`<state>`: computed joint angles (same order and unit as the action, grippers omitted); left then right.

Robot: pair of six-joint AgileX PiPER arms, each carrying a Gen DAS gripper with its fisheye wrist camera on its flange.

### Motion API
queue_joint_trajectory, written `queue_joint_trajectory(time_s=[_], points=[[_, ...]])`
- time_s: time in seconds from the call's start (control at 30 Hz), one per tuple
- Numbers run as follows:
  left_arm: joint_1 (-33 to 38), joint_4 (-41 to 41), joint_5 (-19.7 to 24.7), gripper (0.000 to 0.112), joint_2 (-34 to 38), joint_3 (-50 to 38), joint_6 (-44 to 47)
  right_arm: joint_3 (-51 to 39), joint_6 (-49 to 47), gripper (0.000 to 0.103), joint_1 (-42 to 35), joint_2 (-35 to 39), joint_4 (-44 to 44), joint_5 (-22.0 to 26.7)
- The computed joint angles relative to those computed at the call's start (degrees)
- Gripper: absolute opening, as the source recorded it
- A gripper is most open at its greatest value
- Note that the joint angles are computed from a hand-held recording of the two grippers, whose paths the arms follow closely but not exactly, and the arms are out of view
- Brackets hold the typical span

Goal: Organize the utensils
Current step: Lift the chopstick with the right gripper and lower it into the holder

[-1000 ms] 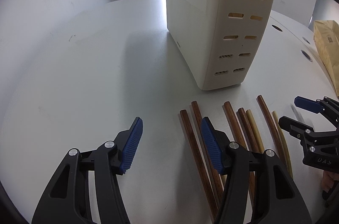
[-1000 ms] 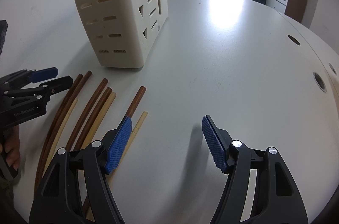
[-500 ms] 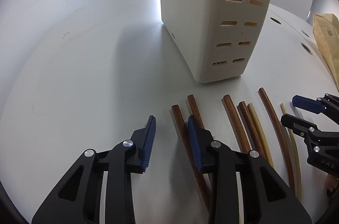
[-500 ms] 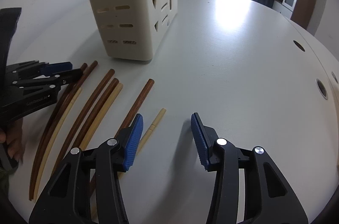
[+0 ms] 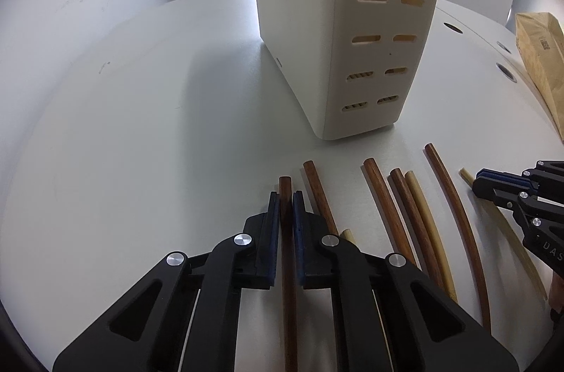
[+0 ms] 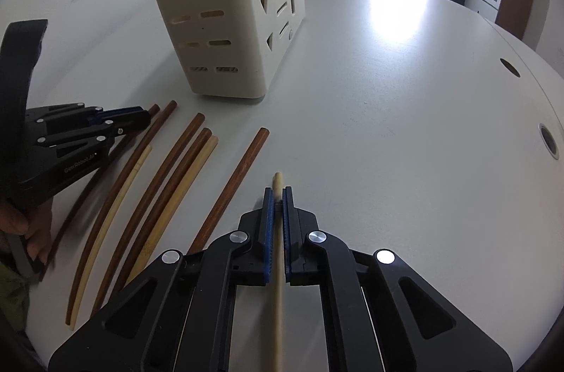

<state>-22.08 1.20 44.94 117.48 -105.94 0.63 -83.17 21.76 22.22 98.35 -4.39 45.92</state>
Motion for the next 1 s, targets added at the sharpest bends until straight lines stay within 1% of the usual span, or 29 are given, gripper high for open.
queue_joint_trajectory(time_s=[0.17,0.33,0.47,0.53,0.6,0.7,0.83,0.87,0.9,0.97,1.0], points=[[1.1,-3.2,-3.5,0.007,-3.6,2.3,0.2,0.0,1.0,0.005,-0.6,-1.5,-0.2,-1.7],[1.0,-4.8,-8.6,0.007,-7.8,5.8,-0.3,1.5,3.2,0.005,-0.7,-5.4,-1.3,-4.7],[1.0,-7.3,-11.6,0.007,-11.0,7.9,0.7,2.3,5.7,0.005,-0.3,-8.9,-4.1,-6.5],[2.2,-11.3,-13.1,0.007,-13.4,10.0,4.5,1.5,8.5,0.005,0.5,-9.8,-6.8,-6.4],[2.2,-12.4,-14.8,0.007,-15.2,11.6,5.3,1.5,10.2,0.005,0.6,-10.6,-7.9,-7.1],[1.7,-13.2,-16.7,0.007,-16.8,12.8,5.0,1.6,11.3,0.005,0.8,-11.4,-9.2,-8.1],[1.6,-13.5,-21.4,0.007,-20.2,16.1,2.9,1.7,13.1,0.005,2.1,-13.5,-11.7,-8.7],[1.6,-14.4,-22.4,0.007,-21.1,16.9,3.0,1.5,13.2,0.005,2.4,-13.9,-12.2,-8.7],[2.6,-17.2,-22.8,0.007,-22.5,17.7,5.5,1.1,13.3,0.005,2.6,-14.1,-12.6,-8.7],[2.7,-19.2,-23.9,0.007,-23.9,18.3,6.9,0.0,13.6,0.005,3.4,-14.4,-13.9,-8.2],[2.1,-18.4,-24.4,0.007,-24.1,18.1,6.1,-0.3,13.4,0.005,3.6,-14.9,-14.2,-8.0]])
